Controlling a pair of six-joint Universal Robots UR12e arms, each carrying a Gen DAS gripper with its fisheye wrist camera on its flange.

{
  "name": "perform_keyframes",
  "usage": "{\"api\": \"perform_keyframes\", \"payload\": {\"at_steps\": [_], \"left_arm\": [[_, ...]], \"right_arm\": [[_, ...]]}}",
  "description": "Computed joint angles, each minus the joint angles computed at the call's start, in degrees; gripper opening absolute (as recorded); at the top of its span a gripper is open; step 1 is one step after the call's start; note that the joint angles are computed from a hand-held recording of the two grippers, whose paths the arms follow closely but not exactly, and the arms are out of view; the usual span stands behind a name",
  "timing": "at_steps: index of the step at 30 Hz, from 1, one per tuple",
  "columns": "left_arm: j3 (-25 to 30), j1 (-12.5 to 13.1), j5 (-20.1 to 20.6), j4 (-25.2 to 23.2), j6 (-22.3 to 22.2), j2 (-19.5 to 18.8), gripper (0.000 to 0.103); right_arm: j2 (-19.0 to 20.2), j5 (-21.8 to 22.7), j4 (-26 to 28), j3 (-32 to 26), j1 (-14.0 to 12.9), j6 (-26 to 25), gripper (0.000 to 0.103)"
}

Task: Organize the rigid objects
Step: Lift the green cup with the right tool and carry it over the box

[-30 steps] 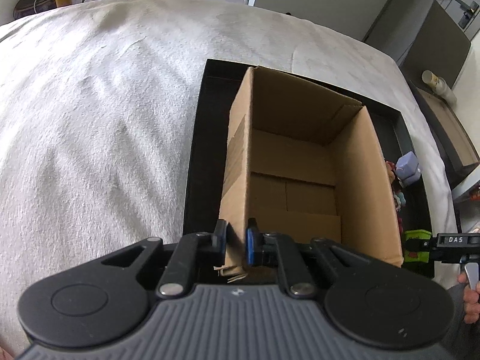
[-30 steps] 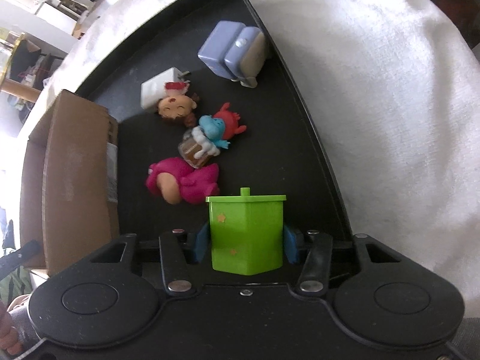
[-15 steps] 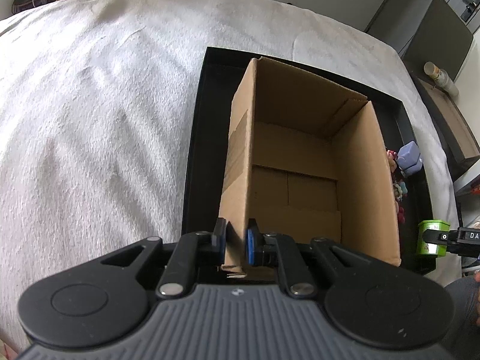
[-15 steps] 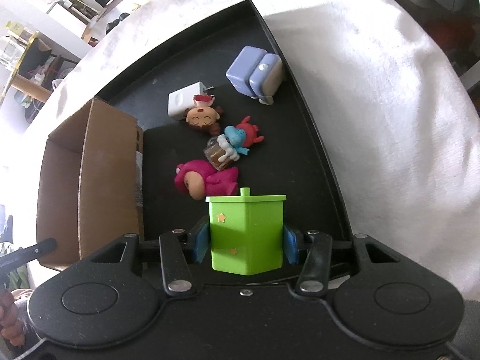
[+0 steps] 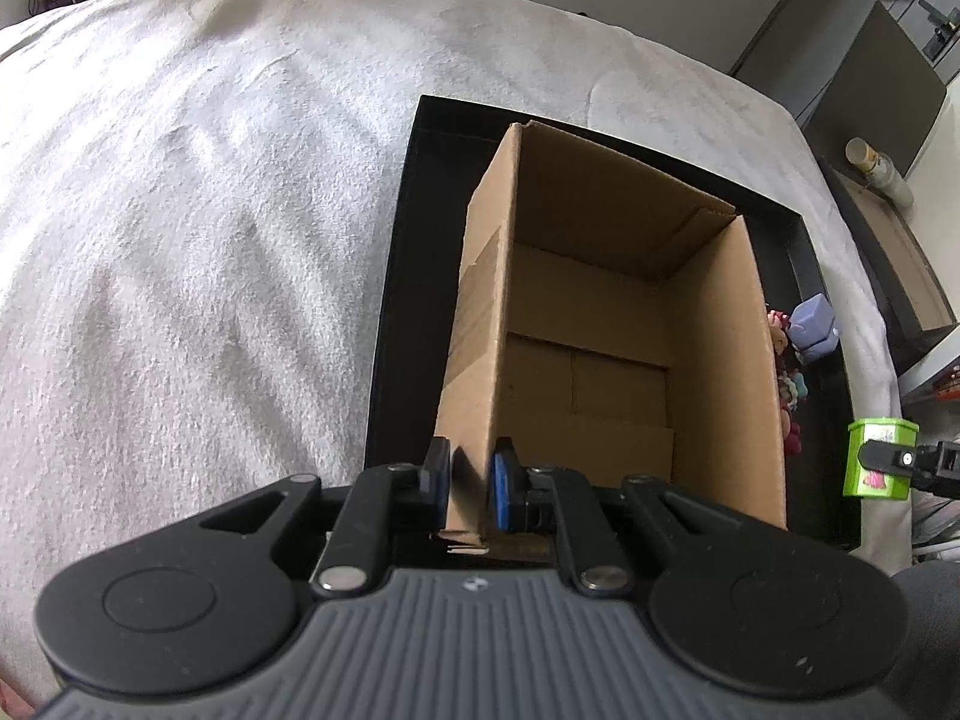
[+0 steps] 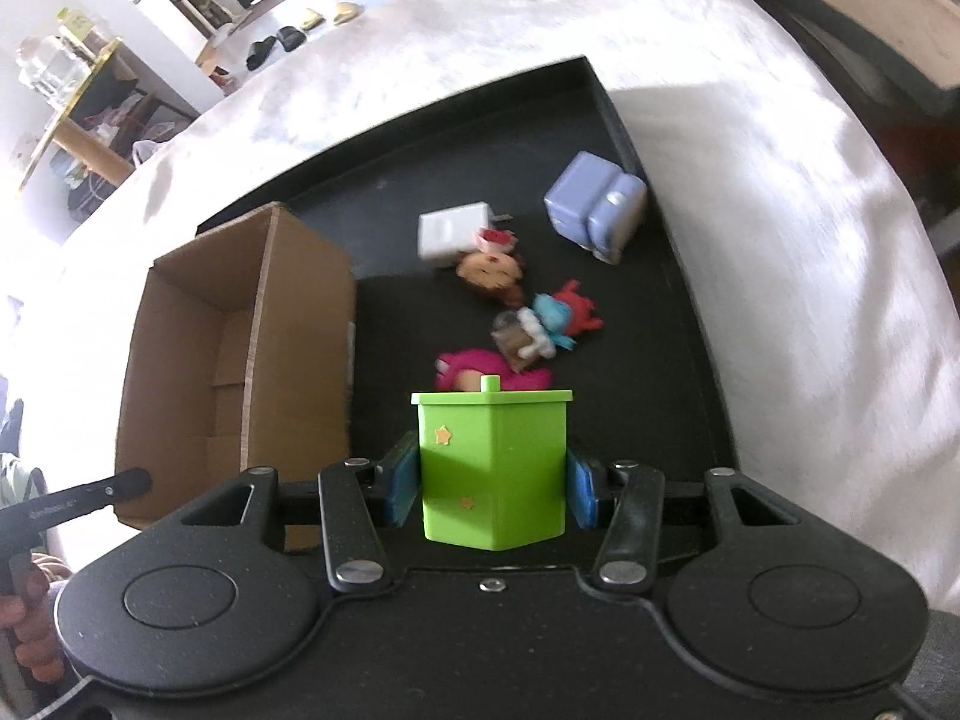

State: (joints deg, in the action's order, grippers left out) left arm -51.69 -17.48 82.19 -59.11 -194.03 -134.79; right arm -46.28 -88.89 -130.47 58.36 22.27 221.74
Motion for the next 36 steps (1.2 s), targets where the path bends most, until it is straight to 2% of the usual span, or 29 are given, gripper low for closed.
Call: {"api": "perform_keyframes", "payload": {"at_steps": [18, 27, 30, 36], "left_arm": [[-0.61, 0.32, -0.88, 0.87, -1.10, 0.06, 0.012], [-1.14, 0.72, -2.52, 1.29, -1.24, 0.22, 0.012], [-0.88, 1.06, -4.84, 0.31, -0.63, 0.05, 0.012], [-0.93, 1.37, -7.52, -0.56, 0.53, 0.00, 0.014]], "right_arm": [[5.88, -3.34, 3.78, -12.89, 2.22, -3.80, 0.048], [11.56, -3.53, 8.10, -24.17, 3.33, -7.61, 0.048], [13.89, -3.83, 10.42, -28.64, 3.68, -8.27, 0.048], [19.83, -3.88, 16.39, -40.29, 4.39, -10.05, 0.048]]}}
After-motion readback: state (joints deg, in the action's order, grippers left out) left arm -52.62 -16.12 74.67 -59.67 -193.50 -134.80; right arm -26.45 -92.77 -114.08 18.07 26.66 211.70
